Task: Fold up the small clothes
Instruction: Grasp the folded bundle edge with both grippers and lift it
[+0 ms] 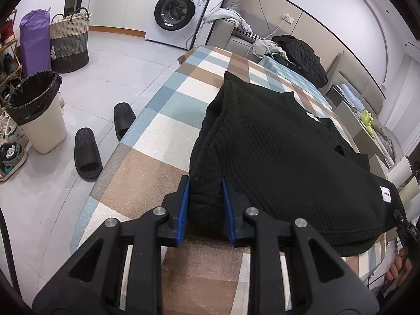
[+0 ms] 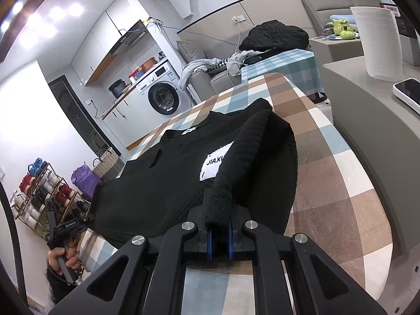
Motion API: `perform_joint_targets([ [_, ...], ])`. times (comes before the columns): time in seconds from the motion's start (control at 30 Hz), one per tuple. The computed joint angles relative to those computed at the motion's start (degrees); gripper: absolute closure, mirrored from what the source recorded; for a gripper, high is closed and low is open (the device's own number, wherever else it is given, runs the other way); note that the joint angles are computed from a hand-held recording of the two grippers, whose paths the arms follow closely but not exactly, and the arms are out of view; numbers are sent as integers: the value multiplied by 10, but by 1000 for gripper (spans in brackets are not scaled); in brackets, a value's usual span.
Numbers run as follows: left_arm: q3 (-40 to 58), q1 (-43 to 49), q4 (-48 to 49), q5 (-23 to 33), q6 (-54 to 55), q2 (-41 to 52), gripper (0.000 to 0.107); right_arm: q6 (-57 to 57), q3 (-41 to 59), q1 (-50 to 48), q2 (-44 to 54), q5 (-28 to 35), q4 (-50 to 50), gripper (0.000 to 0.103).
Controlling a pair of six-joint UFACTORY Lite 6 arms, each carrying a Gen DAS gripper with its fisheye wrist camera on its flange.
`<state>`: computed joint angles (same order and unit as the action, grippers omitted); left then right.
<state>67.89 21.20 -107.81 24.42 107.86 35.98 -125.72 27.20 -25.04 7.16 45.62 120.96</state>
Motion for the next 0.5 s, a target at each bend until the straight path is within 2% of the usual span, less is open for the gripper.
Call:
perform_joint_targets([
  [0.07,-7,0,-16,0,18,-6,86,1,0,1,0,-3,1,95],
  [0.23,-41,-6,-76,4,90,-39,94,8,7,8,10,-18,3,92],
  [0.37,-64,-4,-100,22,116,-66,100,-16,17,29,28,-43,45,94],
  [0.5,-85,3,-111,49,124,-101,101,24,19,9,15,-3,12,96],
])
